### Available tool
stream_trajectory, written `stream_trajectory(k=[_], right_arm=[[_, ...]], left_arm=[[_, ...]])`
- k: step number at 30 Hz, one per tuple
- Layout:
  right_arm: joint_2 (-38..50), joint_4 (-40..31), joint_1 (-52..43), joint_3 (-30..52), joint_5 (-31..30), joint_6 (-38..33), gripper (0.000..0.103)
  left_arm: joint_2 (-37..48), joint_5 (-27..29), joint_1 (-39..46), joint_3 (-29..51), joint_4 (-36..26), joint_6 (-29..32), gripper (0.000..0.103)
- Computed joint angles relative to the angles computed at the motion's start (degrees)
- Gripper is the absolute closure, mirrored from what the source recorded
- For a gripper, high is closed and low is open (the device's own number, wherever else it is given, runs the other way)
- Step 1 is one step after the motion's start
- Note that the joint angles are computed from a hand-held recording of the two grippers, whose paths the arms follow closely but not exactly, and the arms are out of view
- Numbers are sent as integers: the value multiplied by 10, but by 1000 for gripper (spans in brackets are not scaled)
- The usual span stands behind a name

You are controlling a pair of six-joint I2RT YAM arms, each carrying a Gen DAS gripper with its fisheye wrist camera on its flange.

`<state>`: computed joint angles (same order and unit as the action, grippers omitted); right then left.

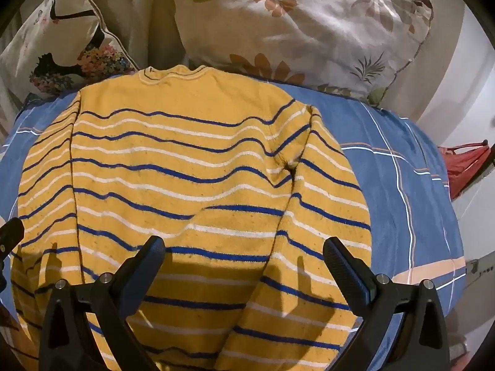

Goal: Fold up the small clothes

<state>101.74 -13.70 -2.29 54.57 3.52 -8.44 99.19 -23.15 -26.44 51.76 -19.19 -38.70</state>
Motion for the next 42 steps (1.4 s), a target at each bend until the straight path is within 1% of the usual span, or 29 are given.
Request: stream_trajectory(k=[5, 12, 15, 22, 26, 30, 32, 36, 38, 40, 42], right_arm=[[2, -1, -5, 2, -2, -5, 0], [5, 1, -13, 6, -7, -8, 0], [5, 4, -18, 7, -11, -7, 0], [-6, 4, -29, 1, -30, -12, 3], [-16, 2, -41, -8, -53, -21, 6], [-28, -8, -60, -17, -95, -31, 10], [-38, -5, -68, -27, -115, -37, 10], [-46, -8, -84, -38, -172, -41, 10], [-50, 2, -85, -47, -183, -38, 10], [-53, 6, -84, -56, -200, -37, 10], [-58, 3, -75, -63, -202, -36, 11]], left_arm=[[-3, -14, -18, -6, -13, -17, 0], [-15, -47, -65, -13, -59, -54, 0], [-27, -66, -85, -15, -70, -54, 0], [-40, -110, -125, -1, -122, -63, 0], [-48, -119, -142, -1, -130, -72, 0], [-63, -140, -158, -5, -136, -83, 0], [-83, -158, -160, -15, -141, -95, 1], [-116, -204, -162, -30, -170, -128, 1], [-127, -241, -166, -40, -182, -139, 1], [-142, -254, -159, -53, -173, -129, 1], [-163, -243, -134, -64, -153, -93, 1]])
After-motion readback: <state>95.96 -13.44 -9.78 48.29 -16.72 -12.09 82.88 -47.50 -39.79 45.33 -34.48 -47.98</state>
